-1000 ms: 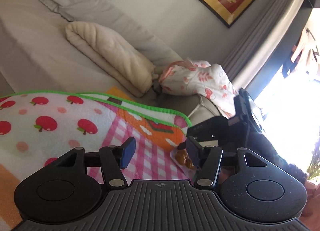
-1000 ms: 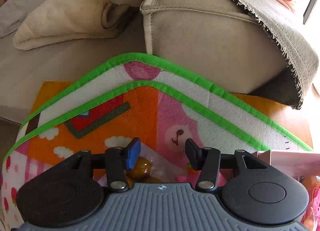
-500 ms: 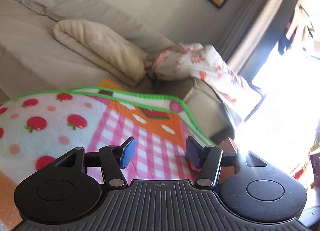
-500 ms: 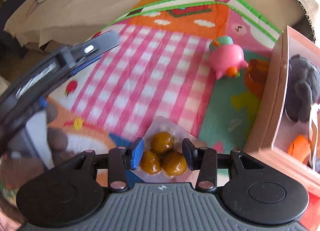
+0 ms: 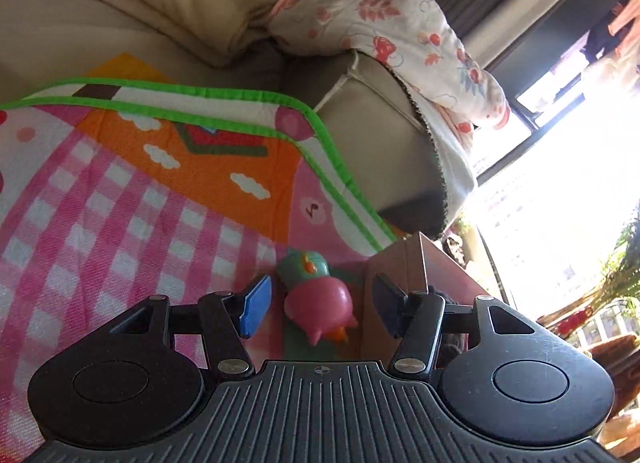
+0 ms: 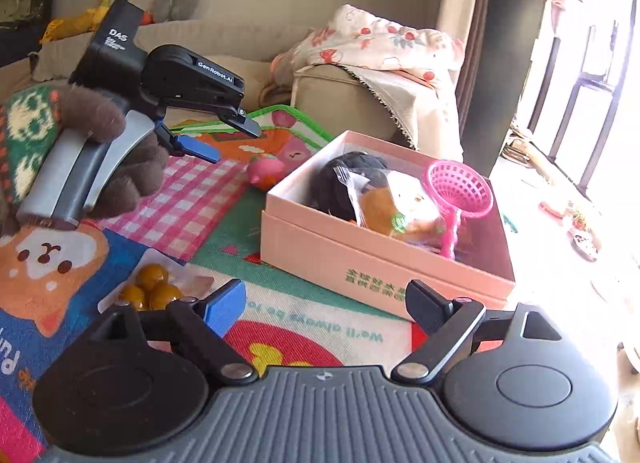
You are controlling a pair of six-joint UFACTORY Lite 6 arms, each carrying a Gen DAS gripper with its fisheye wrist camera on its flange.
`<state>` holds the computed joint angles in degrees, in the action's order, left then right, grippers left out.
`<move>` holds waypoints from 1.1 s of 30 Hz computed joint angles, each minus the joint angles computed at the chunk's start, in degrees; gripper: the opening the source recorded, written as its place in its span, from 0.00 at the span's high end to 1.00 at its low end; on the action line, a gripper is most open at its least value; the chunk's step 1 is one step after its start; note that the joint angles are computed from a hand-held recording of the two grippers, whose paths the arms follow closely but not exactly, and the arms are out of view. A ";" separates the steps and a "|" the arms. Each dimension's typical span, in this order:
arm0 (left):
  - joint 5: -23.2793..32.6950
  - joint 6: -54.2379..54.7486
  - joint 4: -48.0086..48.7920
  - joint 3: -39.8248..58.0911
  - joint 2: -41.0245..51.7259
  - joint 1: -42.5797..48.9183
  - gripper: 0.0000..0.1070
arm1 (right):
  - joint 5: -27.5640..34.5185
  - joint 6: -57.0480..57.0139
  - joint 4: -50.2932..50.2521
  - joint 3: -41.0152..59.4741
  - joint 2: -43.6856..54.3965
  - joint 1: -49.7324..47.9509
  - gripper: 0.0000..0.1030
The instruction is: Organize objects
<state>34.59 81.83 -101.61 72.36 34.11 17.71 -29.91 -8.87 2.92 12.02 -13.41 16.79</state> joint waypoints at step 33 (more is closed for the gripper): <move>18.02 17.25 17.40 -34.47 -18.77 21.29 0.59 | 1.11 1.72 6.98 -3.72 -1.59 10.58 0.00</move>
